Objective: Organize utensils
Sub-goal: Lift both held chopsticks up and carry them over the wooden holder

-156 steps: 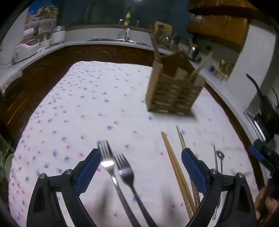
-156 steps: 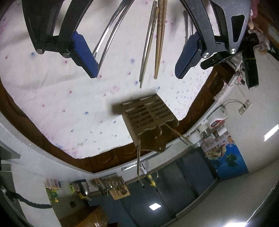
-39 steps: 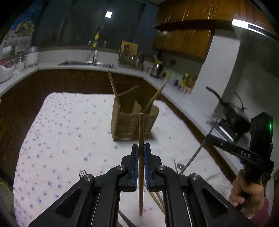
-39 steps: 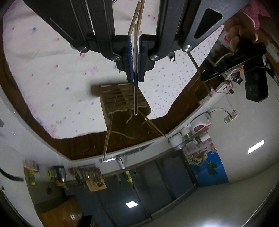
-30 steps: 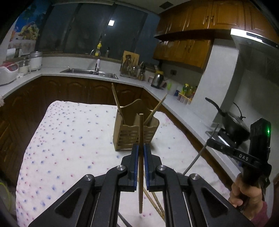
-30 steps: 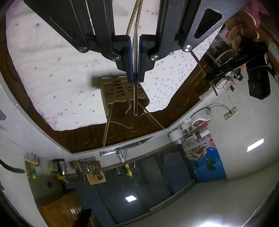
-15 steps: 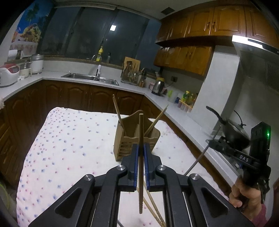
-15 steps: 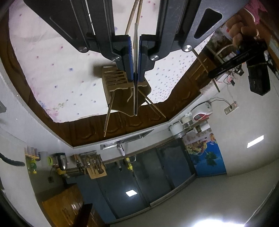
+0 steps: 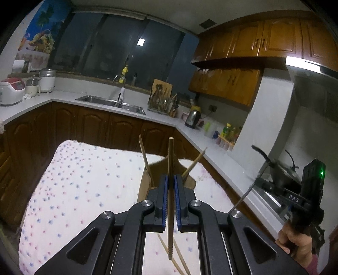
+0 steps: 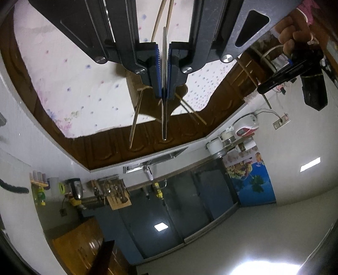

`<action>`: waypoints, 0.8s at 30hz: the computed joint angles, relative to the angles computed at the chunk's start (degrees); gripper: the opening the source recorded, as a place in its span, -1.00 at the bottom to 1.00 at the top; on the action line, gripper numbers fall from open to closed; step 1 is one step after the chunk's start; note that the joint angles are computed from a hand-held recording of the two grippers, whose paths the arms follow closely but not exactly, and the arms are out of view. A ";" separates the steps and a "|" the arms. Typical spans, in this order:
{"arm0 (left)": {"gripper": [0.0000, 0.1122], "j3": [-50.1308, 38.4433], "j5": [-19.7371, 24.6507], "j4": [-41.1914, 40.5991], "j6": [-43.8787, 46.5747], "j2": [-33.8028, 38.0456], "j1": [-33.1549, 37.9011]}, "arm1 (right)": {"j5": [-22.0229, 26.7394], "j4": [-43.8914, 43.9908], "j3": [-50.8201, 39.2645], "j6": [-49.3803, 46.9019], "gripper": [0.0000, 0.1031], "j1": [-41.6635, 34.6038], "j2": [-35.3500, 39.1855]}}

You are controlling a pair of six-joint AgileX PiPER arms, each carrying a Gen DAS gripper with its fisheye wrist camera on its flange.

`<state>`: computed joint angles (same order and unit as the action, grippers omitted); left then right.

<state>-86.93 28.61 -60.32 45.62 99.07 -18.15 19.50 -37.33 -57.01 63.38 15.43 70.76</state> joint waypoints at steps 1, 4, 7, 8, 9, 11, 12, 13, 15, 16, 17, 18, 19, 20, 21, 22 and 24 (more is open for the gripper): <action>-0.93 -1.15 -0.26 -0.09 -0.20 0.75 -0.04 | -0.32 0.54 -0.83 -0.94 -0.90 -0.76 0.43; -0.93 -4.75 -0.68 -1.69 0.46 3.29 0.07 | -1.34 2.56 -3.09 -3.83 -0.90 -2.78 1.73; -0.93 -7.63 -2.25 -3.62 2.05 5.75 -0.11 | -3.20 5.43 -5.53 -6.76 -0.90 -5.21 3.53; -0.93 -9.45 -3.06 -2.65 0.92 6.96 -0.44 | -3.69 6.47 -6.32 -7.89 -0.90 -5.97 4.15; -0.93 -10.63 -3.60 -2.81 0.98 7.96 -0.61 | -4.07 6.74 -7.14 -8.39 -0.90 -6.58 4.79; -0.93 -13.90 -4.36 -2.73 0.43 10.42 -1.03 | -4.91 8.28 -9.25 -10.51 -0.90 -8.02 6.54; -0.93 -14.69 -5.03 -2.82 0.44 11.27 -1.34 | -5.24 10.23 -10.36 -12.60 -0.90 -8.80 7.41; -0.93 -16.34 -5.65 -2.76 0.20 12.68 -1.56 | -5.78 12.03 -11.46 -14.47 -0.90 -9.59 8.37; -0.93 -20.09 -6.51 -1.50 -1.52 15.44 -1.99 | -6.40 16.27 -14.16 -19.06 -0.90 -11.19 10.68; -0.93 -23.42 -6.82 0.88 -4.11 17.60 -2.31 | -6.62 16.93 -15.40 -19.91 -0.90 -11.80 11.75; -0.93 -25.15 -7.02 1.78 -5.12 18.93 -2.49 | -6.83 17.94 -16.23 -21.05 -0.90 -12.29 12.56; -0.93 -27.14 -7.29 2.89 -6.50 20.38 -2.69 | -6.92 20.50 -17.32 -23.70 -0.90 -12.97 13.48; -0.93 -29.85 -7.46 5.11 -8.86 22.24 -2.97 | -7.06 23.28 -18.79 -26.46 -0.90 -13.84 14.89; -0.93 -31.96 -7.59 6.83 -10.55 23.75 -3.16 | -7.05 24.80 -19.65 -27.97 -0.90 -14.36 15.77; -0.93 -34.55 -8.11 8.74 -12.55 25.77 -3.58 | -7.05 25.99 -20.48 -29.14 -0.90 -14.87 16.71; -0.93 -36.41 -8.22 9.97 -13.92 27.26 -3.73 | -7.20 28.21 -21.45 -31.20 -0.90 -15.60 18.08; -0.93 -40.48 -8.87 14.71 -18.84 30.55 -4.47 | -7.38 34.05 -22.79 -36.24 -0.90 -16.68 20.29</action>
